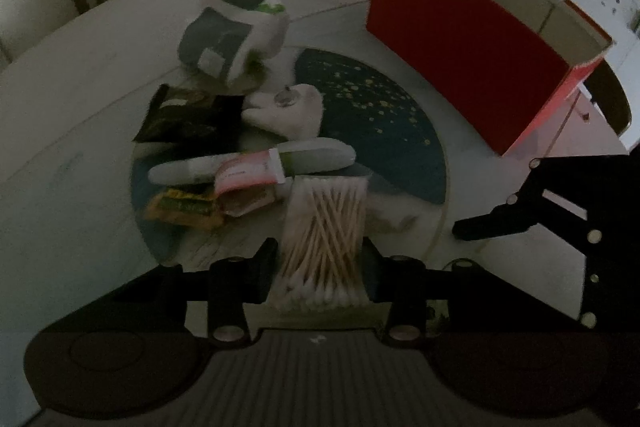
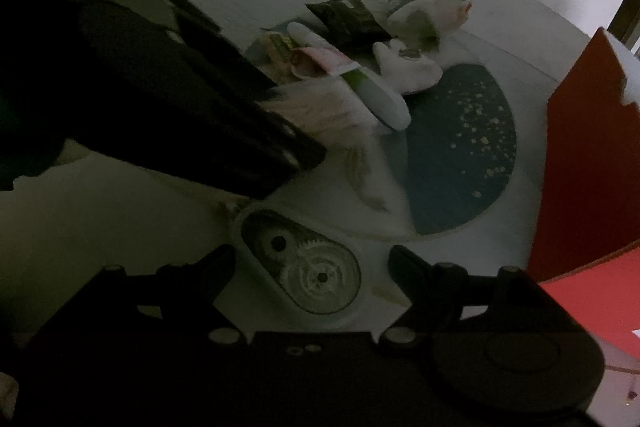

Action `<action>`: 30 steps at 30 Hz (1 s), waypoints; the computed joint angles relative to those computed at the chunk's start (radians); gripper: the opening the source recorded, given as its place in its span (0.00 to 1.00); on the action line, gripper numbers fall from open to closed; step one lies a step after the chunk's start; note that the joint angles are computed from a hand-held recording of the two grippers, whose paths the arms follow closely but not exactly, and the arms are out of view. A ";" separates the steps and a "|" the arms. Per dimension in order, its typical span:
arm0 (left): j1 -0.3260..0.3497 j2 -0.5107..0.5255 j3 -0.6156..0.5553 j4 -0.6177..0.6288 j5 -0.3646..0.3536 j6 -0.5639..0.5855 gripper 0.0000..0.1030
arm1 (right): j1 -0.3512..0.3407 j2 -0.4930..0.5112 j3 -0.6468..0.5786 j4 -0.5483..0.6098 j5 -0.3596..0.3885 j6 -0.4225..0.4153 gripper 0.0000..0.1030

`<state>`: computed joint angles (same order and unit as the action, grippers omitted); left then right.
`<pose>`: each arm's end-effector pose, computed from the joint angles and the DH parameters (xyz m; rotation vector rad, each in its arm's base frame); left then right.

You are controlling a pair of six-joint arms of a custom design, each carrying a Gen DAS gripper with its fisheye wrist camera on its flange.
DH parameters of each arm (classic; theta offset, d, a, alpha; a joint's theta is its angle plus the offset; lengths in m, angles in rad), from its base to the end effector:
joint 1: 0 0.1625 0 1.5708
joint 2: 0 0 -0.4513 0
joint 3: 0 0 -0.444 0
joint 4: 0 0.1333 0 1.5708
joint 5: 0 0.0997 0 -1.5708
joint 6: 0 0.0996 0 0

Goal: Organize objects
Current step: 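Grasp the cotton swab pack with the left tool while the right tool grasps the white tape dispenser, then carry the swab pack and tape dispenser into the red box and release both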

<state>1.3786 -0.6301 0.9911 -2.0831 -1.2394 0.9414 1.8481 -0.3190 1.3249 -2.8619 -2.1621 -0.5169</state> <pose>-0.0079 -0.9080 0.1935 1.4622 2.3630 -0.0260 0.2898 -0.7339 -0.1223 0.8696 -2.3574 0.2665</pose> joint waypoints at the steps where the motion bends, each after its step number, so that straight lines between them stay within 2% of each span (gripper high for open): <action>1: 0.002 -0.002 -0.004 0.005 -0.002 -0.009 0.40 | -0.001 -0.001 0.001 -0.001 0.004 -0.006 0.81; 5: 0.009 -0.010 -0.027 0.038 -0.014 -0.061 0.40 | -0.005 -0.007 0.011 -0.008 0.017 -0.027 0.78; 6: 0.010 -0.013 -0.027 0.039 -0.012 -0.068 0.40 | -0.006 -0.009 0.015 -0.013 0.021 -0.030 0.76; 7: 0.011 -0.016 -0.027 0.039 -0.008 -0.078 0.40 | -0.006 -0.012 0.021 -0.020 0.024 -0.035 0.68; 8: 0.011 -0.018 -0.029 0.044 -0.005 -0.092 0.40 | -0.004 -0.013 0.023 -0.029 0.021 -0.038 0.67; 10: 0.014 -0.020 -0.040 0.062 -0.005 -0.122 0.40 | 0.000 -0.009 0.022 -0.048 -0.014 -0.028 0.66; 14: 0.017 -0.030 -0.037 0.065 -0.006 -0.171 0.40 | -0.001 -0.021 0.043 -0.068 -0.034 -0.008 0.66; 18: 0.015 -0.044 -0.030 0.072 -0.026 -0.222 0.40 | 0.004 -0.058 0.088 -0.120 -0.022 -0.002 0.66; 30: -0.036 -0.104 0.063 0.032 -0.069 -0.257 0.40 | 0.024 -0.195 0.181 -0.210 -0.014 0.015 0.66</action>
<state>1.3422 -0.7340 1.0541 -2.0515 -1.3084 0.6841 1.8720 -0.5142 1.5054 -3.0721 -2.1757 -0.5018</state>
